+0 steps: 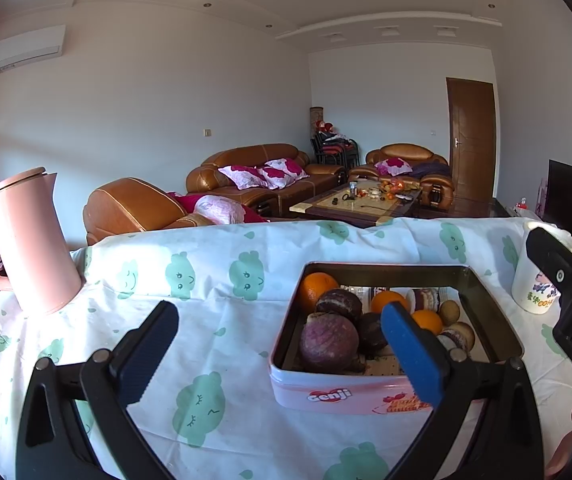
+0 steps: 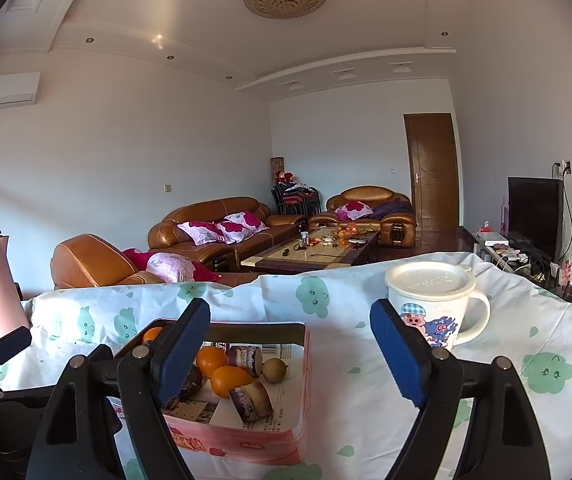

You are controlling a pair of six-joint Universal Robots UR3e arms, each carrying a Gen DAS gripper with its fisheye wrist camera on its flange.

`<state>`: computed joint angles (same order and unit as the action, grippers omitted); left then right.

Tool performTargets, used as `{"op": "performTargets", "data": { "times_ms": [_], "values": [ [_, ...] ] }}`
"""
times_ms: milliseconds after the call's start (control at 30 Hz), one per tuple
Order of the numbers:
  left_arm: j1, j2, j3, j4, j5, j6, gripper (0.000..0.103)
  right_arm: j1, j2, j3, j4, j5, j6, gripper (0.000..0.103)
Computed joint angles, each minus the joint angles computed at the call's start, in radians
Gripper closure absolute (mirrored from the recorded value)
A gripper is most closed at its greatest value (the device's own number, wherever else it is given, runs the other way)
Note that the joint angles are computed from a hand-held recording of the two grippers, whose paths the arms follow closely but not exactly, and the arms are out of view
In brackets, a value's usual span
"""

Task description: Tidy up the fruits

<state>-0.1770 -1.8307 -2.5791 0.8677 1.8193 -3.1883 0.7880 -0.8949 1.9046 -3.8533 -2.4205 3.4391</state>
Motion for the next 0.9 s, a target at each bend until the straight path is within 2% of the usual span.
{"op": "performTargets", "data": {
  "times_ms": [900],
  "values": [
    [0.012,0.026,-0.012,-0.034,0.003,-0.02,0.0,-0.001,-0.009,0.015,-0.004,-0.003,0.009,0.019]
  ]
}}
